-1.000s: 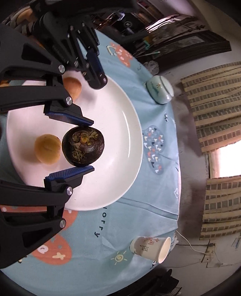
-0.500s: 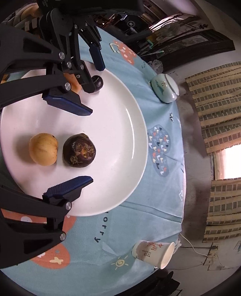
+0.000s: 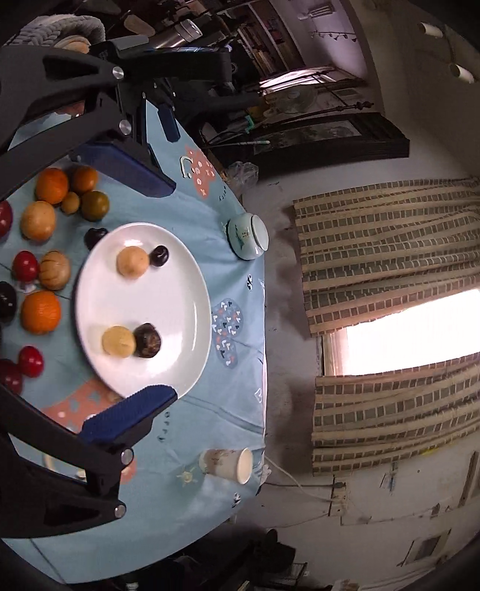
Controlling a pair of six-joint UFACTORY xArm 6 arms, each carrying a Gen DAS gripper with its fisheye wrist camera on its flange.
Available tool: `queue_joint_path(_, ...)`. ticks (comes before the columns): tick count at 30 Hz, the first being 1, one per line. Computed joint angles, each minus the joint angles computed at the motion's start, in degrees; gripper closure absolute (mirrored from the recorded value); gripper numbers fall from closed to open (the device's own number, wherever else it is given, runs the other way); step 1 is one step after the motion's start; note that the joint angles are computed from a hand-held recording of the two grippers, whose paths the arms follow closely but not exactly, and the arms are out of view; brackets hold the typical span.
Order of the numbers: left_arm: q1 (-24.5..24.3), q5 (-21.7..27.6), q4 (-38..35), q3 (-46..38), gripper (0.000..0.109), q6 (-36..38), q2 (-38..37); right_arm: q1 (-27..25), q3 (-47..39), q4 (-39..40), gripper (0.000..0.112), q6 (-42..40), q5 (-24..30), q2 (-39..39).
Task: Organize fruits
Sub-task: 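Place the dark plum and mangosteen on the white plate and release, then grasp an orange with the left tool while the right tool grasps a red plum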
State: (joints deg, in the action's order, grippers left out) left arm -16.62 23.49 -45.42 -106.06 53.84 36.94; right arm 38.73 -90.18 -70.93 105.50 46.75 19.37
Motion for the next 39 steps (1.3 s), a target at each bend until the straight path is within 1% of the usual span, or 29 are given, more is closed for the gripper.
queue_joint_path(1,0.35,-0.90,-2.61,3.73,0.011,3.34,-1.80,1.15,2.68,-0.69,0.011,3.41,0.75,-1.02)
queue_joint_path(3,0.97,-3.12,-3.20,9.16,0.011,5.95,-3.97,3.35,8.08,1.45,0.011,7.56,2.15,-3.10)
queue_joint_path(4,1.44,-3.00,-3.01,10.48,0.011,6.27,-4.32,4.04,9.96,1.79,0.011,9.36,1.90,-3.81)
queue_joint_path(7,2.60,-1.09,4.00,10.84,0.011,0.38,-3.41,5.17,16.09,2.03,0.011,16.15,-0.81,-6.64)
queue_joint_path(9,2.50,-1.85,6.65,10.67,0.011,-1.90,-2.89,5.33,17.97,0.01,0.011,20.05,-2.55,-7.85)
queue_joint_path(10,2.46,-1.93,7.03,10.75,0.011,-1.93,-2.84,5.62,17.87,-0.92,0.011,20.64,-2.14,-7.90)
queue_joint_path(12,2.14,-2.85,6.99,11.72,0.011,-0.78,-3.24,6.22,16.10,1.06,0.011,17.55,0.12,-6.71)
queue_joint_path(15,1.09,-3.94,4.23,13.24,0.011,4.95,-4.10,5.82,15.31,3.26,0.011,15.15,-1.31,-5.61)
queue_joint_path(17,0.50,-4.85,4.86,13.65,0.013,5.92,-4.05,6.16,15.19,3.79,0.011,14.72,-1.00,-5.34)
queue_joint_path(18,0.37,-4.70,4.55,13.41,0.015,6.74,-3.85,6.15,15.35,3.34,0.011,15.27,-1.12,-5.42)
queue_joint_path(19,0.42,-3.98,3.81,12.69,0.027,7.62,-3.46,6.14,15.80,2.74,0.011,16.17,-1.39,-5.73)
queue_joint_path(20,0.73,-1.93,3.70,11.26,0.044,7.84,-2.73,6.10,16.30,2.23,0.011,17.17,-1.79,-6.03)
queue_joint_path(22,1.80,4.87,2.64,7.64,0.059,8.15,-1.10,5.59,17.04,1.92,0.011,18.61,-3.20,-6.36)
queue_joint_path(23,2.14,7.19,1.89,6.67,0.066,8.60,-0.73,5.42,17.14,2.35,0.011,18.67,-3.59,-6.35)
queue_joint_path(24,2.12,7.67,1.08,6.76,0.067,9.78,-0.82,5.34,17.15,2.79,0.011,18.50,-3.71,-6.29)
queue_joint_path(26,1.53,6.46,0.54,8.24,0.067,12.33,-1.44,5.22,17.11,3.07,0.011,18.37,-4.08,-6.27)
queue_joint_path(28,0.64,3.51,1.36,9.87,0.065,14.01,-1.87,5.14,17.09,3.24,0.011,18.17,-4.29,-6.26)
queue_joint_path(31,1.60,6.55,2.10,7.97,0.065,11.53,-0.96,5.12,17.23,3.12,0.011,18.44,-4.48,-6.34)
queue_joint_path(33,2.08,7.67,1.67,7.94,0.065,11.22,-1.16,5.00,17.39,3.18,0.011,18.76,-4.72,-6.40)
queue_joint_path(37,2.31,6.71,-0.14,9.79,0.067,11.86,-2.55,4.75,17.88,4.79,0.011,18.77,-4.25,-6.60)
queue_joint_path(39,2.54,4.77,-4.28,11.83,0.067,14.39,-4.23,5.14,17.67,6.46,0.011,17.59,-2.31,-6.61)
